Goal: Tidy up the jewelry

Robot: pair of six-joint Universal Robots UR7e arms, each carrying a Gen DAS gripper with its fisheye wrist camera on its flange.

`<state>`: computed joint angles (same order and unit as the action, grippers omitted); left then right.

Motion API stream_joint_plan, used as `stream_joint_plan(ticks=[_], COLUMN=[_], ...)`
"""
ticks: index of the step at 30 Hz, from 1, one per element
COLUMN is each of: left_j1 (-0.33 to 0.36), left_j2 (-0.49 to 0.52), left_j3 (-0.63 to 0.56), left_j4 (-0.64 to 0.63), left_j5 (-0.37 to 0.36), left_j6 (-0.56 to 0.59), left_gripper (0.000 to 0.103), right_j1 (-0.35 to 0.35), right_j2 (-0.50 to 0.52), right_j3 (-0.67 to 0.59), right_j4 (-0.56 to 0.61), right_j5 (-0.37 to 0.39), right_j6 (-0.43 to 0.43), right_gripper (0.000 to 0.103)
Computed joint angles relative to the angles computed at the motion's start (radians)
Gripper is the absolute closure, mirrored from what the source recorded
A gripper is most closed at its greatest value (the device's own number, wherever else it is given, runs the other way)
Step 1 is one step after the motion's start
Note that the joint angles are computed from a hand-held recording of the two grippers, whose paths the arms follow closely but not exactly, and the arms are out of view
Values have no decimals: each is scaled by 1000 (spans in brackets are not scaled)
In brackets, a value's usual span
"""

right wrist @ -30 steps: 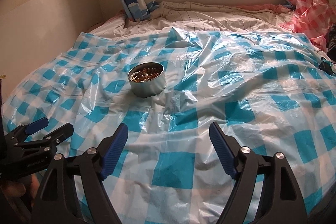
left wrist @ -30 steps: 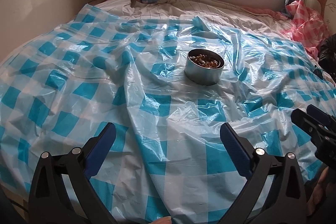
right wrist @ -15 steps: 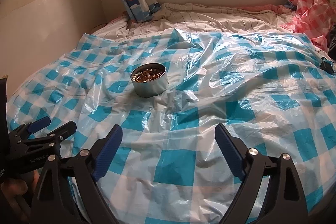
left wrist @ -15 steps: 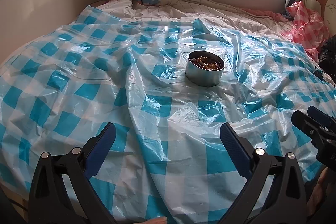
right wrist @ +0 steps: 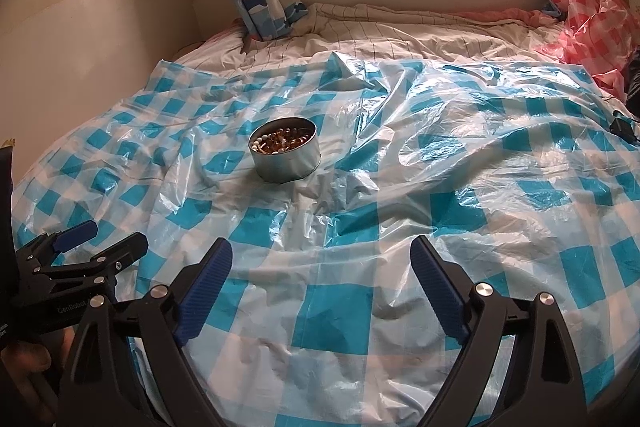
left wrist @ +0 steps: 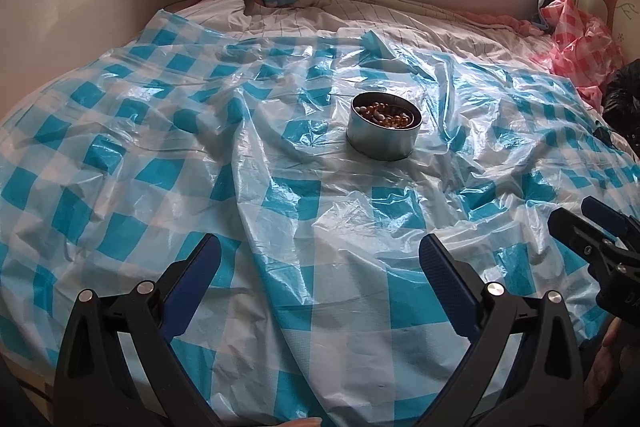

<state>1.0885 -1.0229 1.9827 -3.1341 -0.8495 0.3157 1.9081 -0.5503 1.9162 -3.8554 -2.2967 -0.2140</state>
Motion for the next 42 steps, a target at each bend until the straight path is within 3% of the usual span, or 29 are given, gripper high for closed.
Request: stream_joint_plan(ticks=[42], left_j1=[3], left_j2=[-3], left_j3=[-10], left_j4=[52], left_j5=[-7], left_j6=[-44], left_gripper=[8], right_j1=[5], right_j2=[4], right_j3=[-9], right_j4=[10], right_j5=[-9], right_j6=[1], right_gripper=[13])
